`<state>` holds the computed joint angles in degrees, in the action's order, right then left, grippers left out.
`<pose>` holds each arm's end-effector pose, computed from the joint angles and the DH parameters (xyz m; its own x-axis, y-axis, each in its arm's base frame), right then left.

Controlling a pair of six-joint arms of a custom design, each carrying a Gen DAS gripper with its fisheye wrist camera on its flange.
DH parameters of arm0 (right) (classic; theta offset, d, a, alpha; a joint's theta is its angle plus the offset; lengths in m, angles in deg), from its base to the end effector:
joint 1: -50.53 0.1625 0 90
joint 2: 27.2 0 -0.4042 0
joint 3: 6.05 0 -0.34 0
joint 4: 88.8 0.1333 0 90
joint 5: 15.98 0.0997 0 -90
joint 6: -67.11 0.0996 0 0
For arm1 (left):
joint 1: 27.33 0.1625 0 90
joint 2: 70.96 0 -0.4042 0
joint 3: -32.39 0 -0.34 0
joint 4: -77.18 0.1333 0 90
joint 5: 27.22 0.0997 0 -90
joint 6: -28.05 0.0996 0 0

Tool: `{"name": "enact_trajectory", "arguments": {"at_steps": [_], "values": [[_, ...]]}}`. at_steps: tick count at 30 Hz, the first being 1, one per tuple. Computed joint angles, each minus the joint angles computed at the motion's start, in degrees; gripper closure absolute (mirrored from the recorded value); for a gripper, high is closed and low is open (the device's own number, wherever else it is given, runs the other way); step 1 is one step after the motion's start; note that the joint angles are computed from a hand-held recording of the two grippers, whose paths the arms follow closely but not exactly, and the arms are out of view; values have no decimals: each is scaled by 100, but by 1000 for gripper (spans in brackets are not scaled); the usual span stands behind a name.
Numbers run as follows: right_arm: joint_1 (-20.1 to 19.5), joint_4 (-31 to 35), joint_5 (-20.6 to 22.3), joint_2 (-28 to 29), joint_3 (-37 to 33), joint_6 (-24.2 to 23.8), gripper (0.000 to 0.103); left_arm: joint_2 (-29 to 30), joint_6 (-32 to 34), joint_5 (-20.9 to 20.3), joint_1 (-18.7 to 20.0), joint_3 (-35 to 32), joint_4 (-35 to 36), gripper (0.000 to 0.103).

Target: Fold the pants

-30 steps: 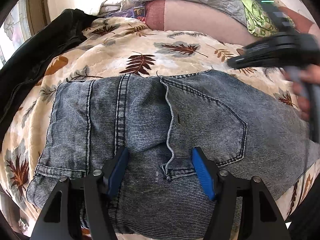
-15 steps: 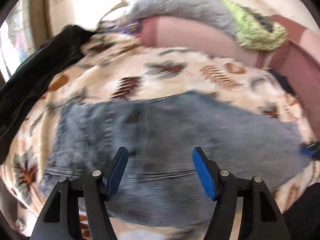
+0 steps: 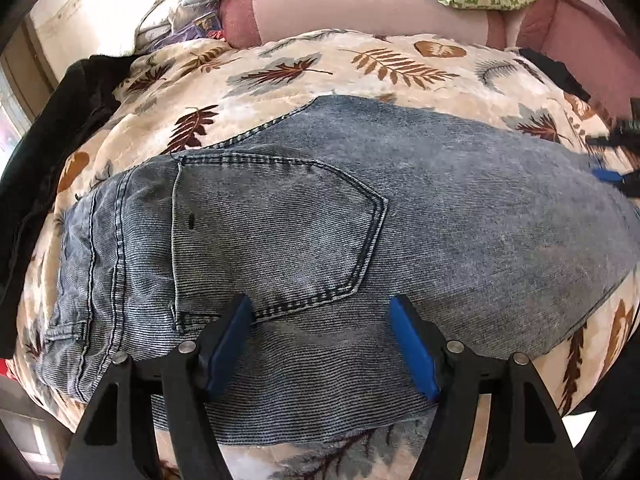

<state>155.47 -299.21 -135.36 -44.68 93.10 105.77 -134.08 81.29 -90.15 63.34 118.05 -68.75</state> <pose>0.2277 -0.5259 -0.0578 -0.8449 0.5270 -0.0921 0.4184 0.5435 -0.7277 0.1860 -0.6267 0.3735 -0.5389 0.5128 -0.6683 0.7051 0.7086 -0.0249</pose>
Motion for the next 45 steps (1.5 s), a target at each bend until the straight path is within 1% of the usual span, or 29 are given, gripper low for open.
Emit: {"name": "enact_trajectory", "arguments": {"at_steps": [2,4,7,9,10,11,12,13,14,15,16,19,20,21,23,24,25,26,27,28,29,31,32,34,37,39,40,42,45], "values": [[265,-150,-177,-76,57,-183,38,-79,-20,-59,-4,27,75,31],[576,-111,-502,-123,118,-145,38,-197,-229,-238,-13,-10,381,31],[944,-244,-615,-38,237,15,38,-420,-206,-695,-20,124,477,31],[1065,-235,-479,131,237,155,38,-494,-107,-961,0,229,415,31],[1075,-245,-433,218,219,199,37,-449,-60,-958,11,247,385,29],[1014,-115,-438,299,247,335,34,-376,-76,-798,1,239,383,28],[883,94,-411,378,238,546,32,-187,-178,-410,-4,142,527,28],[747,64,-270,453,259,694,32,-95,-113,-263,3,151,432,25],[766,-170,-348,516,252,788,33,-123,84,-342,8,302,97,24],[831,-163,-371,464,275,905,33,-169,168,-264,-38,403,-8,24],[926,-60,-418,389,265,925,33,-223,117,-199,-89,418,127,24],[1300,-18,-733,353,83,526,33,-389,-49,-589,-81,414,272,24],[1379,-84,-866,416,47,537,30,-395,-89,-623,-85,406,283,24],[1388,-145,-922,489,68,622,22,-381,-153,-617,-76,392,314,24],[1130,190,-766,603,170,1020,17,-216,-396,-380,-48,261,588,23],[1071,176,-680,656,161,1021,17,-129,-344,-253,-45,276,494,21],[1116,116,-790,692,116,904,17,-178,-94,-261,-73,461,159,20],[1205,289,-858,593,118,1026,18,-204,-25,-136,-134,549,60,20],[1325,222,-948,549,117,1048,17,-232,-64,-94,-178,549,151,20],[1465,-83,-1057,573,84,865,17,-294,-186,-274,-189,491,327,20],[1694,-439,-1326,583,39,634,18,-347,-275,-417,-195,469,397,20],[1985,-911,-1759,583,78,528,18,-474,-475,-773,-212,423,565,20],[2147,-1289,-2049,646,160,595,17,-508,-560,-888,-219,415,610,20],[2244,-1596,-2245,700,433,1021,17,-542,-854,-1072,-269,380,779,20],[2123,-1822,-2099,768,920,1809,17,-593,-1169,-1375,-351,445,962,20],[1989,-2216,-1922,869,1128,1990,17,-632,-1224,-1438,-460,578,969,20],[1899,-2370,-1840,934,1136,2011,17,-653,-1236,-1485,-532,705,881,20],[1619,-2937,-1398,1049,1206,1844,17,-679,-1274,-1486,-652,890,809,20],[1349,-3142,-1104,1050,1278,1770,18,-634,-1459,-1495,-774,1048,733,20]]}}
